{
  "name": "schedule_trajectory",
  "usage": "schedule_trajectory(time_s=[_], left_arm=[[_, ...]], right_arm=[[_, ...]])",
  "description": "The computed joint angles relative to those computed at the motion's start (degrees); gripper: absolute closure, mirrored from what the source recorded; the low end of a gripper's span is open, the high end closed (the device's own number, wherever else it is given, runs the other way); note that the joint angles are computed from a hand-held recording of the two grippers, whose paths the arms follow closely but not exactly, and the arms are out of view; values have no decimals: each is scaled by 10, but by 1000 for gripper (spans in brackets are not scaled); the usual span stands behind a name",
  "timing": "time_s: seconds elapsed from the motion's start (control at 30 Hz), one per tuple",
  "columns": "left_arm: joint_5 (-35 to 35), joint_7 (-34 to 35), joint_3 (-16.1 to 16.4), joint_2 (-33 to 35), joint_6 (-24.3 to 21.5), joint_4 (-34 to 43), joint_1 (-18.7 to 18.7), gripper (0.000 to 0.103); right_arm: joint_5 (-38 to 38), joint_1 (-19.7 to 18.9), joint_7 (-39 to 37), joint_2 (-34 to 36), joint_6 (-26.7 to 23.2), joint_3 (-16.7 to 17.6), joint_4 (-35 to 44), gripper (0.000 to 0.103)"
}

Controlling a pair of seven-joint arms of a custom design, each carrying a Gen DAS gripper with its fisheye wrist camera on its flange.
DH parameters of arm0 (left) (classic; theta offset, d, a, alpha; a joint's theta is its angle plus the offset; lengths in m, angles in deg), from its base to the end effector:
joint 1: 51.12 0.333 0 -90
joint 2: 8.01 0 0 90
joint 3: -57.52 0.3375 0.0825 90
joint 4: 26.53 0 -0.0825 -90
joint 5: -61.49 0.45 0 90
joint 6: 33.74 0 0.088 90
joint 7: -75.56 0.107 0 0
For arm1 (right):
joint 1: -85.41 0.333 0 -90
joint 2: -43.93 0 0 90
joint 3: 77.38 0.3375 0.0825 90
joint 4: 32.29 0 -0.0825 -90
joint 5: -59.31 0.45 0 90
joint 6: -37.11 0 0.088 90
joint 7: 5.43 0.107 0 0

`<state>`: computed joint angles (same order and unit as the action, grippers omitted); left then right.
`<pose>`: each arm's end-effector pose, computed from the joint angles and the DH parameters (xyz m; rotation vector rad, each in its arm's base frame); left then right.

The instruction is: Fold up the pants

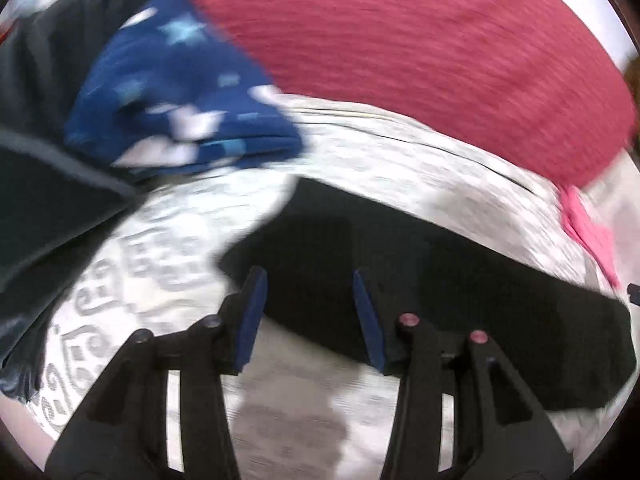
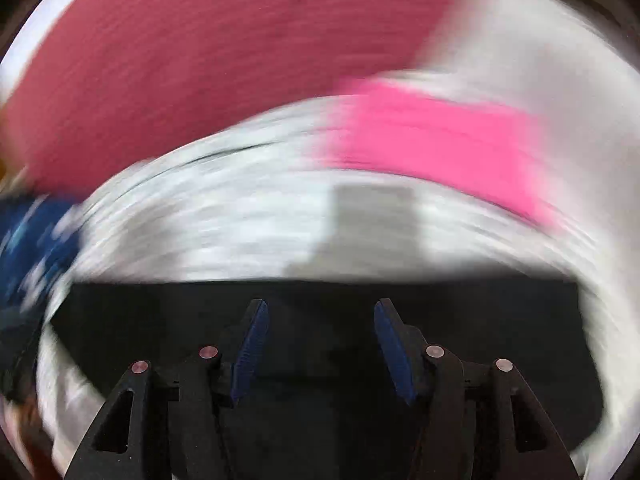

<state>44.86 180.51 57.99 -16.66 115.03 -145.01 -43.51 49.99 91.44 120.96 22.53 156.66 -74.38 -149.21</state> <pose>0.6106 0.0926 0.5753 -1.9087 1.7686 -0.7655 0.5276 0.0800 0.6548 -1.5085 2.3431 -0.4549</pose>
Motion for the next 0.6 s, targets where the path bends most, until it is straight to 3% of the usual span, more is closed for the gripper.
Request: schedule_trajectory(time_s=[0.13, 0.3, 0.47, 0.6], left_arm=[[-5, 33, -27, -4, -52, 23, -40, 48], [-6, 53, -65, 6, -108, 57, -95, 48], [-26, 57, -95, 39, -162, 94, -144, 48], [48, 22, -122, 72, -173, 112, -173, 48]], right_arm=[[-66, -67, 81, -129, -75, -10, -82, 47], [-29, -98, 60, -218, -26, -62, -167, 44], [20, -105, -16, -195, 21, -90, -189, 44], [45, -102, -83, -129, 41, -94, -160, 44]])
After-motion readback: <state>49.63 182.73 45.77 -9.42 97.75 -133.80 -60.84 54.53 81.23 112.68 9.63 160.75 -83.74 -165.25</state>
